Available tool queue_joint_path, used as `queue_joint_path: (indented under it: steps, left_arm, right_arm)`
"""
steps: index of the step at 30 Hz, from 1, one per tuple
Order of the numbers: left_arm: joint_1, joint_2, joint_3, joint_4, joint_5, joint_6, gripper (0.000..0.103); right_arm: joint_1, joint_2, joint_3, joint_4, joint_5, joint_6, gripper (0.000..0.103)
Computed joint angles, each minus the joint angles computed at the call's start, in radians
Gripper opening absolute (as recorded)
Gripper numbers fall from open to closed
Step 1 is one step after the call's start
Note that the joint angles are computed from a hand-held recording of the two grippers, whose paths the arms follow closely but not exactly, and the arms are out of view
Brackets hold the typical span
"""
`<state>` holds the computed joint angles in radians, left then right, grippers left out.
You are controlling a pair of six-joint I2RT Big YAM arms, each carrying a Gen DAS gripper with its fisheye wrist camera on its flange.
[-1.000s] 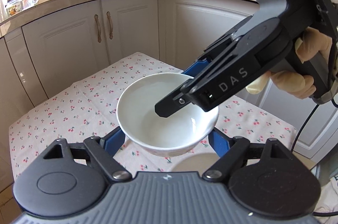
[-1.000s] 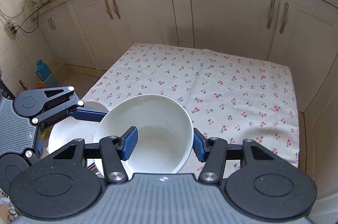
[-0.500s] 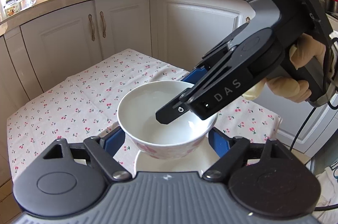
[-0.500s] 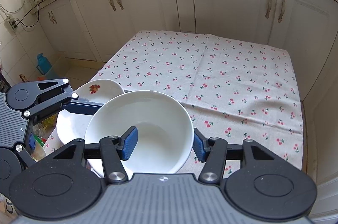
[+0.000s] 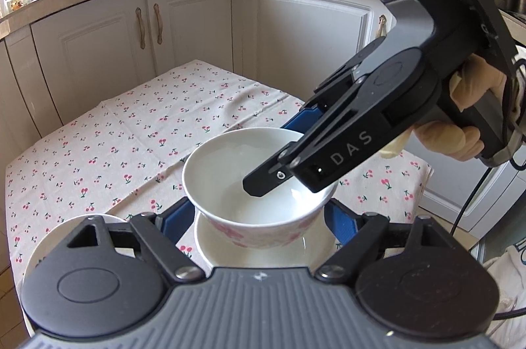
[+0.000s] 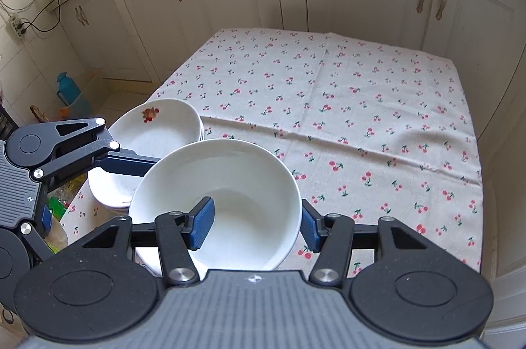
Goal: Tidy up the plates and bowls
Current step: 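Lift the bowl with the right tool and carry it toward the bowl stack, then lower the bowl onto the stacked bowls and open the right tool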
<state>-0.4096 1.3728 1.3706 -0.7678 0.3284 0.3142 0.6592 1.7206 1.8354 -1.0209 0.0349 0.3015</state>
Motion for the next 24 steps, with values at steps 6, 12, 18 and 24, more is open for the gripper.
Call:
queue_joint_path:
  steps: [6, 12, 18, 24]
  left_arm:
    - [0.007, -0.008, -0.020, -0.005, 0.006, -0.017, 0.085]
    - [0.014, -0.004, -0.027, -0.017, 0.020, -0.028, 0.085]
    - [0.016, -0.003, -0.028, -0.021, 0.026, -0.018, 0.086]
    - [0.016, 0.003, -0.030, -0.022, 0.030, -0.020, 0.086]
  right_arm:
    - [0.008, 0.005, -0.004, 0.000, -0.007, -0.001, 0.061]
    - [0.021, 0.006, -0.008, -0.004, 0.010, -0.020, 0.061]
    - [0.020, 0.003, -0.019, 0.002, 0.006, -0.014, 0.061]
    - [0.025, -0.010, -0.046, 0.032, 0.016, -0.027, 0.062]
